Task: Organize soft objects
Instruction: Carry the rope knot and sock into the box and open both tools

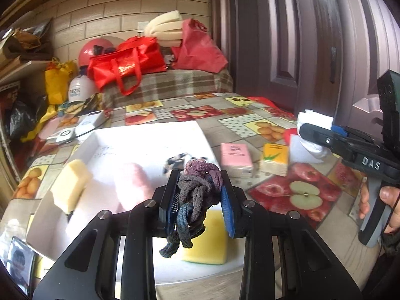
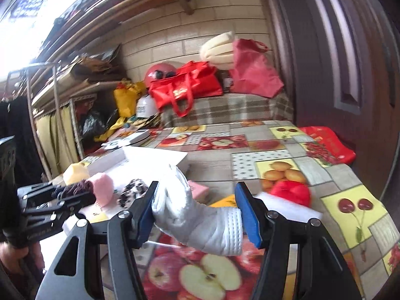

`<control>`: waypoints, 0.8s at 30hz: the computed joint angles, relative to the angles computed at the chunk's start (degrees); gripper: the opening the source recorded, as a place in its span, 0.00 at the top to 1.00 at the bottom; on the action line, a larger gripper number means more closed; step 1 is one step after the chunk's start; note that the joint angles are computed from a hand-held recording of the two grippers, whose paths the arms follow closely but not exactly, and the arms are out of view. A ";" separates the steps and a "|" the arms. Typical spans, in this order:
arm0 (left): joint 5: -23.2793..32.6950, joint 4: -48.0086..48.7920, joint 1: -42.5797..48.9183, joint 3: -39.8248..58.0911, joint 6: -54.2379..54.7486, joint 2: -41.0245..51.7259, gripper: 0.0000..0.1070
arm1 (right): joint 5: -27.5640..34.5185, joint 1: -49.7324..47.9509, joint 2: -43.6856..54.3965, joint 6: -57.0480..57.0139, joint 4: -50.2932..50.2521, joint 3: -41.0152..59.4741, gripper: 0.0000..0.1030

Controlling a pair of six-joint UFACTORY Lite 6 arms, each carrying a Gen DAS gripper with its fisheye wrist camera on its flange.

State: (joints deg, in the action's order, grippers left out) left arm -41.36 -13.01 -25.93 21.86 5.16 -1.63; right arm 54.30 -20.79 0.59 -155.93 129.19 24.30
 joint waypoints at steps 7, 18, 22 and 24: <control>-1.26 8.55 14.31 -4.38 -3.73 -3.51 0.72 | -3.57 10.76 1.42 -2.50 4.76 1.45 0.41; 1.72 29.87 22.93 -1.84 -12.58 -1.03 0.72 | -10.45 26.74 9.79 -2.44 6.38 10.57 0.41; 8.79 35.94 21.94 5.00 -16.89 4.89 0.72 | -16.54 30.92 15.02 1.37 1.65 17.62 0.41; 11.80 38.64 22.66 8.89 -19.90 8.44 0.72 | -18.96 32.18 17.17 2.78 0.02 20.47 0.41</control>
State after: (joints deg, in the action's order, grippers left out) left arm -29.56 25.63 -3.27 30.75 -14.74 6.81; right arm 35.34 11.39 17.76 -153.15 129.21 44.77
